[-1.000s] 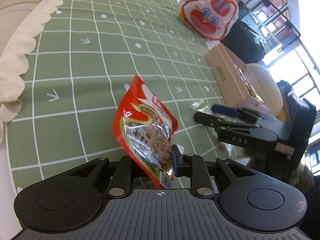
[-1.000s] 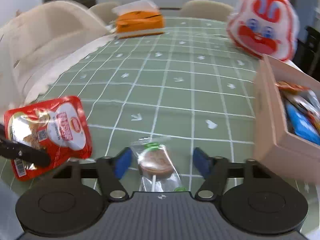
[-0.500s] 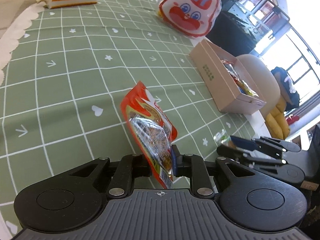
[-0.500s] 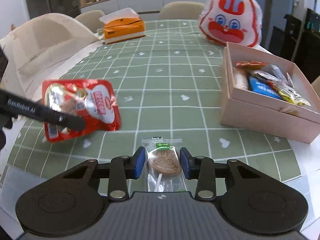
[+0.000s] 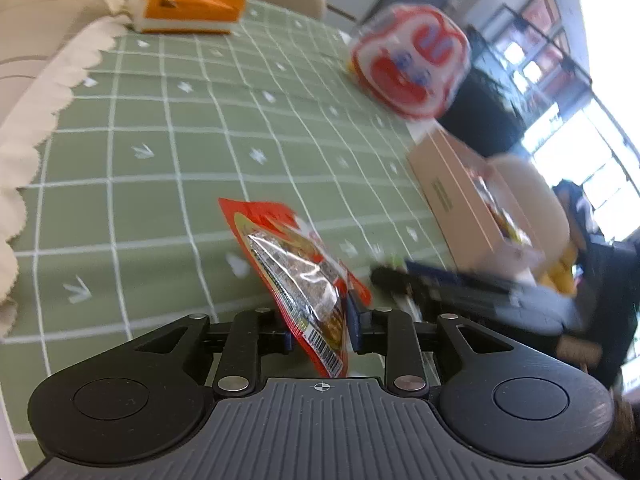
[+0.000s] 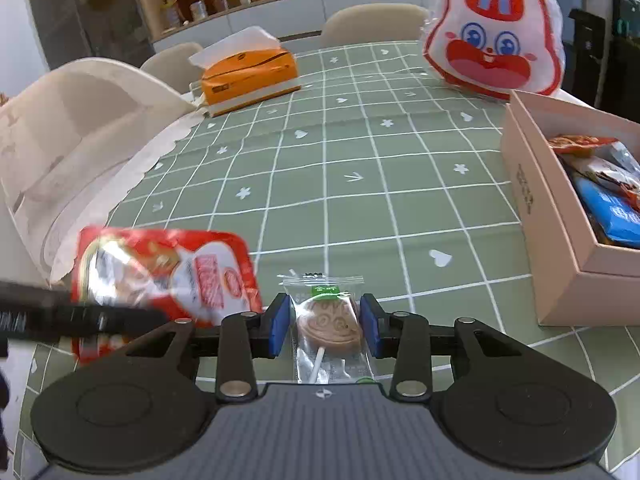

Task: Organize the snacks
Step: 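Carry the red packet and lollipop packet over the pink box with both grippers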

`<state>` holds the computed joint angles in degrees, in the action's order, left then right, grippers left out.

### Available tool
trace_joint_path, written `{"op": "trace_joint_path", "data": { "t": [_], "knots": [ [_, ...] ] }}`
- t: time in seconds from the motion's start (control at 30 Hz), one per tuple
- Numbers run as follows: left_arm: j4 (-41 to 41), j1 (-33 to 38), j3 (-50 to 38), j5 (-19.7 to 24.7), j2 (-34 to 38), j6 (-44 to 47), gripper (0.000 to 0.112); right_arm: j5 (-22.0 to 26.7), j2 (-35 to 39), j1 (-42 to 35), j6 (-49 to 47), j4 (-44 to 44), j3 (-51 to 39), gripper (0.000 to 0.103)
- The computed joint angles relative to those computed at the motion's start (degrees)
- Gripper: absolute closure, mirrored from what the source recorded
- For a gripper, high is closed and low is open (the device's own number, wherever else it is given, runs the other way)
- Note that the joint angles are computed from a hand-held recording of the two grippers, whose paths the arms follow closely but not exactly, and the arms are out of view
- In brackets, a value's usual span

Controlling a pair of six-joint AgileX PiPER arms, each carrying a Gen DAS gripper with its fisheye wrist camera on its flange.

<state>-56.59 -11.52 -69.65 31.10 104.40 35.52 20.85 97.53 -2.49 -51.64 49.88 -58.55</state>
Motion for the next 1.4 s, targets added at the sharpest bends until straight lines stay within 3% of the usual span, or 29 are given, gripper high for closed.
{"op": "trace_joint_path", "data": {
  "t": [0.3, 0.47, 0.53, 0.8, 1.1, 1.27, 1.4],
  "knots": [
    [-5.7, 1.3, -9.5, -1.9, 9.8, -5.6, 0.076, -2.6, -0.2, 3.4, 3.3, -5.0, 0.4, 0.065],
    [-7.7, -0.3, -15.4, -2.3, 13.9, -5.5, 0.086, 2.8, -3.4, -0.3, 4.2, -4.0, 1.8, 0.066],
    [-5.1, -1.1, -16.8, -1.8, 14.0, -6.9, 0.087, 4.8, -6.2, -3.1, 2.9, -3.1, 3.5, 0.066],
    [-4.7, -4.0, -12.1, 8.8, 7.0, -1.6, 0.087, 15.1, -14.3, -17.4, 1.4, -7.5, 5.7, 0.066],
    [5.4, -16.3, -12.5, 13.7, 0.9, -10.4, 0.088, 29.2, -18.8, -38.0, -7.6, -5.5, 1.8, 0.066],
    [11.5, -21.9, -21.3, 13.7, 2.2, -15.3, 0.088, 36.2, -18.6, -47.5, -14.3, 0.8, -4.6, 0.066],
    [21.6, -25.7, -35.4, 14.7, 5.6, -23.9, 0.088, 39.1, -16.0, -50.7, -18.3, 5.9, -13.2, 0.066]
  ]
}}
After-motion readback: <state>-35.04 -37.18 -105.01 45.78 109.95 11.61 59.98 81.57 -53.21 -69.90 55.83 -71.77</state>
